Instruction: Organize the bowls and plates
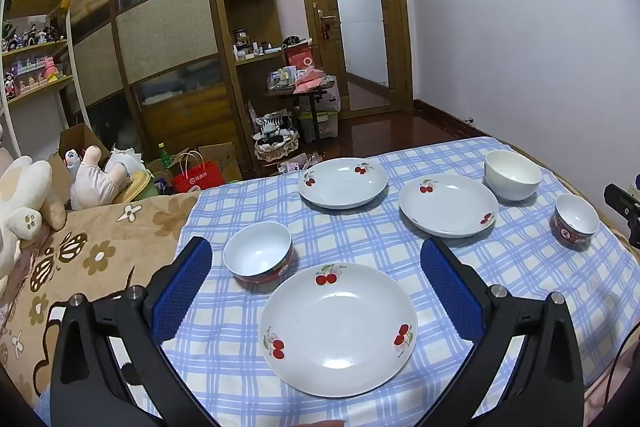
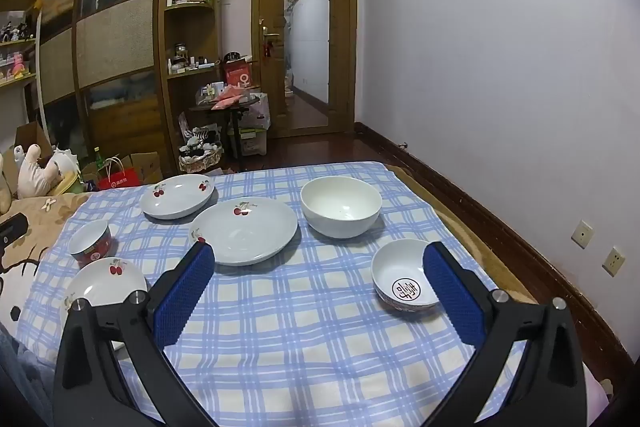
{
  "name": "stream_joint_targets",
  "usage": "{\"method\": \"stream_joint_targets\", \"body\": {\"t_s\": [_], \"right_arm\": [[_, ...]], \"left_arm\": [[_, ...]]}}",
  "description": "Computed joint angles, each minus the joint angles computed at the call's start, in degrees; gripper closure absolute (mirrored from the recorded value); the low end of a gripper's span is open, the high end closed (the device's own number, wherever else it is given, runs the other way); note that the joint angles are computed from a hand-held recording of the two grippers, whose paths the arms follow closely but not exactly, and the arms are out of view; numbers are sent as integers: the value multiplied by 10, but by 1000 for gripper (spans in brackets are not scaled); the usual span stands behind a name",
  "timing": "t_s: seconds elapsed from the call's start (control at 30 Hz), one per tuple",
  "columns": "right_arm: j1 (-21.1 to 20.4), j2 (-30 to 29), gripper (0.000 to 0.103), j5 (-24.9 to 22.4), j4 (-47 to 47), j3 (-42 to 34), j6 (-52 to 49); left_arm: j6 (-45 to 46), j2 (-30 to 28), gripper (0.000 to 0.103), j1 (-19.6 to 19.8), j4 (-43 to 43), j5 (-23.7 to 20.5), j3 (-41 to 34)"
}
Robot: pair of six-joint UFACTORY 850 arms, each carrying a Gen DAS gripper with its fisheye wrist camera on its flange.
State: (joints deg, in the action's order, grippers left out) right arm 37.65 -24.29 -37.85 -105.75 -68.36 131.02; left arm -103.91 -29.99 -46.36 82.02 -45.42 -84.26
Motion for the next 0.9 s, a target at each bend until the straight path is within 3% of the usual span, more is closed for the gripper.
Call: {"method": "stream_joint_targets", "body": {"t_s": [0.9], "right_arm": [[0,0,0,0,-3,0,7]], "left_arm": [[0,-1,1,0,-4,7,0]]}}
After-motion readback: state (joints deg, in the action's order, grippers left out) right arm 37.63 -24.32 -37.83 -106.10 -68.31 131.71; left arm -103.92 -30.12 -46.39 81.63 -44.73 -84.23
